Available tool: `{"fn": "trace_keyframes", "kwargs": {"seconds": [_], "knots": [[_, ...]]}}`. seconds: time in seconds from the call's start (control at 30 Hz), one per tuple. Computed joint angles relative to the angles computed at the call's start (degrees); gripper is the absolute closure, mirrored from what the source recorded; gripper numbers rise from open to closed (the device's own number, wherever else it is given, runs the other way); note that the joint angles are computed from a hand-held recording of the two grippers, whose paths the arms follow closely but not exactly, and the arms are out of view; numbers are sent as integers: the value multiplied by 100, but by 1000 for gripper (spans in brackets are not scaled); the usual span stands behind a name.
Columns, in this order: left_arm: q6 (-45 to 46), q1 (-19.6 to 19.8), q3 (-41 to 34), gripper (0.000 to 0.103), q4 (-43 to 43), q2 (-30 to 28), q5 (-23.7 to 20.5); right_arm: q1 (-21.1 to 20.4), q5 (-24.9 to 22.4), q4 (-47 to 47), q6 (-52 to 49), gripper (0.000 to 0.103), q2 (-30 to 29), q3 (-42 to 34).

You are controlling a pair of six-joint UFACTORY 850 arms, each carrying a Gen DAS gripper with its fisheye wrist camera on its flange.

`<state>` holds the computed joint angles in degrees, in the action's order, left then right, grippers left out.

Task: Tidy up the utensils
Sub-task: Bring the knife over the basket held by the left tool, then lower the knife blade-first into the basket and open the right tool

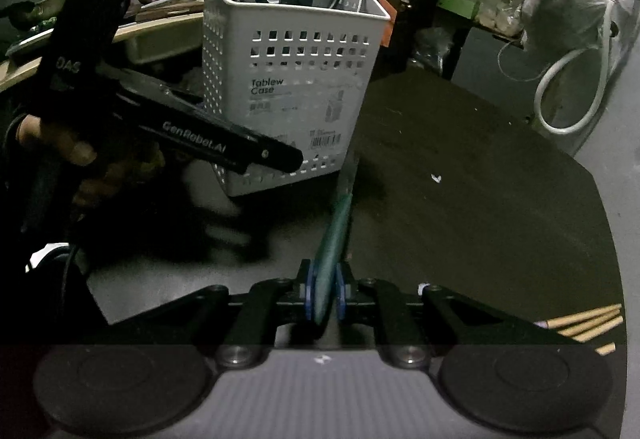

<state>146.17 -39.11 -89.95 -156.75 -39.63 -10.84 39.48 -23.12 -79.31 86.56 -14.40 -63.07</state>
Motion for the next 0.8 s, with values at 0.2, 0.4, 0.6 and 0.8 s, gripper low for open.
{"fn": "trace_keyframes", "kwargs": {"seconds": [0.2,0.4,0.6,0.8], "knots": [[-23,10,-13,17,45,-13,4,-191,492,-35,-169,88,-228,-302],[-182,19,-35,17,214,-27,13,-465,815,81,91,76,-396,-504],[-233,26,-46,17,268,-33,16,-860,1479,1306,-819,69,-576,-728],[-255,30,-72,17,281,-50,35,-651,667,1755,-2314,86,-742,-1046]]}}
